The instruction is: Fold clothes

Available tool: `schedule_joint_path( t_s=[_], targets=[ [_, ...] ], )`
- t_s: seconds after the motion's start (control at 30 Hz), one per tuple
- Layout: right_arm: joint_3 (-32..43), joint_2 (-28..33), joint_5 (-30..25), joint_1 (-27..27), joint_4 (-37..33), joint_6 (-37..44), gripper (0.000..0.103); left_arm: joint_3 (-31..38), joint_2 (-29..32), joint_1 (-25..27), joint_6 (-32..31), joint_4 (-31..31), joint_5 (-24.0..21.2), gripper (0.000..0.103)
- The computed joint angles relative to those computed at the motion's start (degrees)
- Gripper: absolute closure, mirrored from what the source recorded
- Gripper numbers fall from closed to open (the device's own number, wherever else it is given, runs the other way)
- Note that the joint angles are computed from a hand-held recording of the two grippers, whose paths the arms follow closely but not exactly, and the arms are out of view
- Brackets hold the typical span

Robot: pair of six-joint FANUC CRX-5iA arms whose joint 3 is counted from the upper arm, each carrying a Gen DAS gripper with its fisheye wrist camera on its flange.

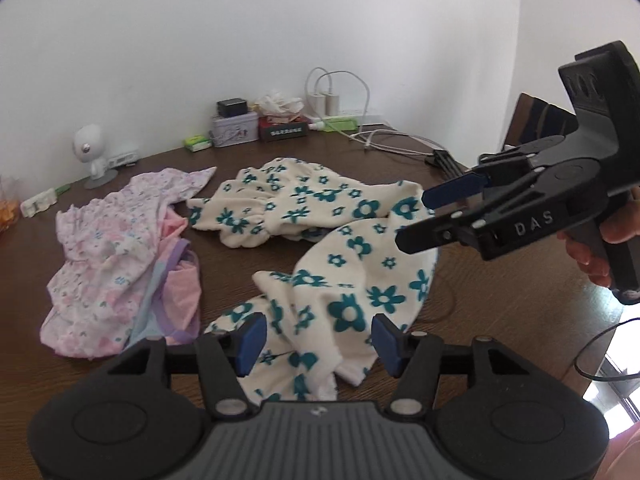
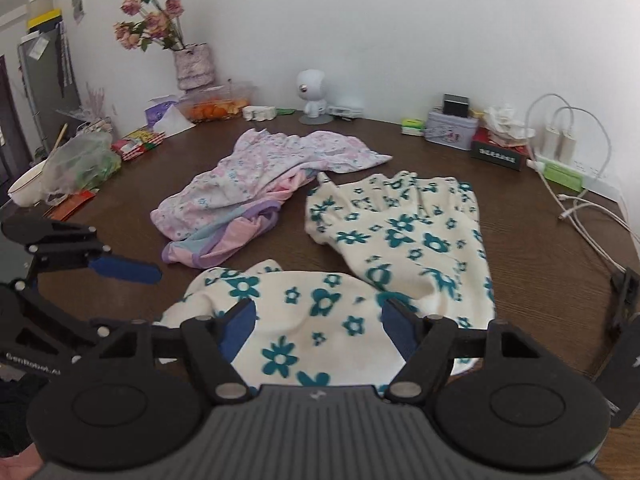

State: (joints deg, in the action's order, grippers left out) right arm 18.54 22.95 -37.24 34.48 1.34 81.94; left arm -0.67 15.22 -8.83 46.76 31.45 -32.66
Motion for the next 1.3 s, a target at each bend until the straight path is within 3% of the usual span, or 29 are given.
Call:
schedule_joint_path(
  t_s=[0.07,0.1,0.23,0.3,0.33,0.43,0.6,0.73,0.87,1.0,1.07,1.13,1.2,1.23,1.3],
  targets=[
    [4.8,3.2,-3.3,1.3,-2.2,4.8,0.032,0.9,-0.4,1.7,6.7,-5.7,0.2,0.024],
    [6.8,4.7,-4.7,2.1,-2.2,6.7,0.032,1.0,-0.5,2.4,8.1,-6.7,0.1,0.024],
    [13.4,10.4,-10.1,5.4,1.9,11.3,0.032,0.4,-0.6,5.2,8.7,-5.4,-0.7,0.014],
    [15.2,12.6,-12.5,6.6,6.2,10.5,0.06,0.2,-0.3,5.7,7.7,-3.9,-1.1,0.013],
    [16.2,13.1,-14.0,6.5,5.9,10.7,0.091,0.2,0.0,5.8,7.1,-3.4,-1.2,0.013],
    [14.0,10.3,-12.4,4.4,1.7,8.6,0.092,0.5,1.6,5.4,3.3,0.2,-1.7,0.013],
    [3.2,1.2,-0.2,0.1,-3.3,-2.5,0.093,0.7,4.5,3.7,-6.8,9.6,-3.6,0.013],
    [-0.9,-2.4,6.0,-2.6,-5.2,-8.2,0.093,-0.4,5.3,1.5,-15.2,16.3,-3.3,0.013],
    [-3.7,-4.7,7.2,-2.7,-4.0,-7.7,0.092,0.0,5.5,-1.0,-13.5,13.0,3.8,0.013],
    [-8.4,-7.0,9.5,-2.3,0.3,-11.9,0.092,1.5,7.2,-1.6,-14.2,14.6,5.4,0.014],
    [-10.2,-8.0,10.7,-2.5,-0.1,-13.1,0.092,2.2,8.2,-2.0,-17.4,16.9,4.8,0.019],
    [-11.3,-8.9,11.7,-2.8,-1.4,-13.2,0.092,3.1,9.3,-2.3,-20.6,18.8,3.1,0.038],
    [-12.7,-9.5,12.6,-2.9,-0.8,-14.8,0.092,5.5,10.9,-2.4,-21.1,18.2,-1.0,0.085],
    [-13.3,-9.6,12.7,-2.9,0.1,-15.9,0.092,6.1,11.2,-2.5,-21.0,17.9,-1.8,0.097],
    [-14.4,-9.9,12.1,-2.8,2.3,-18.6,0.092,6.9,11.7,-2.8,-21.1,17.6,-2.7,0.098]
  ],
)
